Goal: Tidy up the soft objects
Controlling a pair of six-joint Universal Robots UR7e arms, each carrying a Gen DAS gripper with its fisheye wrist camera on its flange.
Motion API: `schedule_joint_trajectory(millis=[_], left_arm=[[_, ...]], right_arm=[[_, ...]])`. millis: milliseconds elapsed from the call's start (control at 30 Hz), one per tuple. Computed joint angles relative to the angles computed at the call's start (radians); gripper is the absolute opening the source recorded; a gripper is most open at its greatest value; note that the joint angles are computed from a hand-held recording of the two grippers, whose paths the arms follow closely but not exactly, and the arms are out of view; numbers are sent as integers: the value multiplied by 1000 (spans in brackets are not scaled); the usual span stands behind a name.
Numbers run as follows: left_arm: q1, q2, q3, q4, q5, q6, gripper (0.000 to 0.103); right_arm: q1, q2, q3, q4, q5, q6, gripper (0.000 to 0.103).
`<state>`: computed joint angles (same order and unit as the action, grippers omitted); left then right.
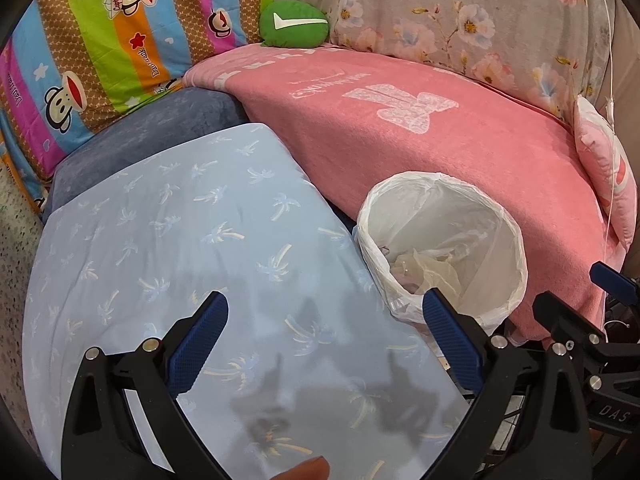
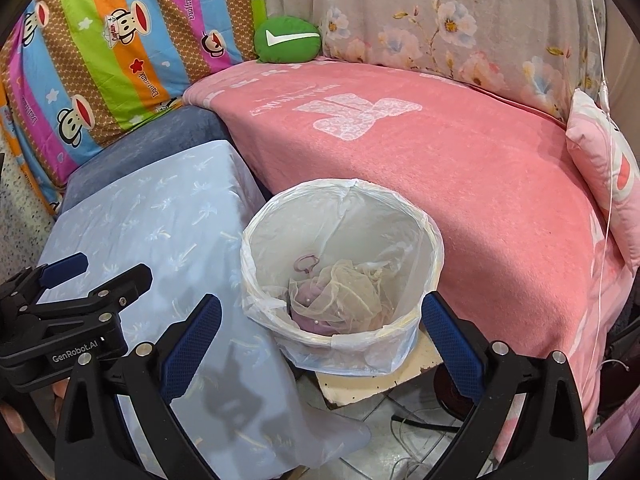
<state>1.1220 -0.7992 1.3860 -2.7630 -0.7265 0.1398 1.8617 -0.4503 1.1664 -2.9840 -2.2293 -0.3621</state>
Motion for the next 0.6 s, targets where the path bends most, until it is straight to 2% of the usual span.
schedule_joint_trajectory(millis=[600], left_arm=[[-12,12,12,-42,38,27,94]], right_arm=[[0,-6,27,-22,-5,-4,98]])
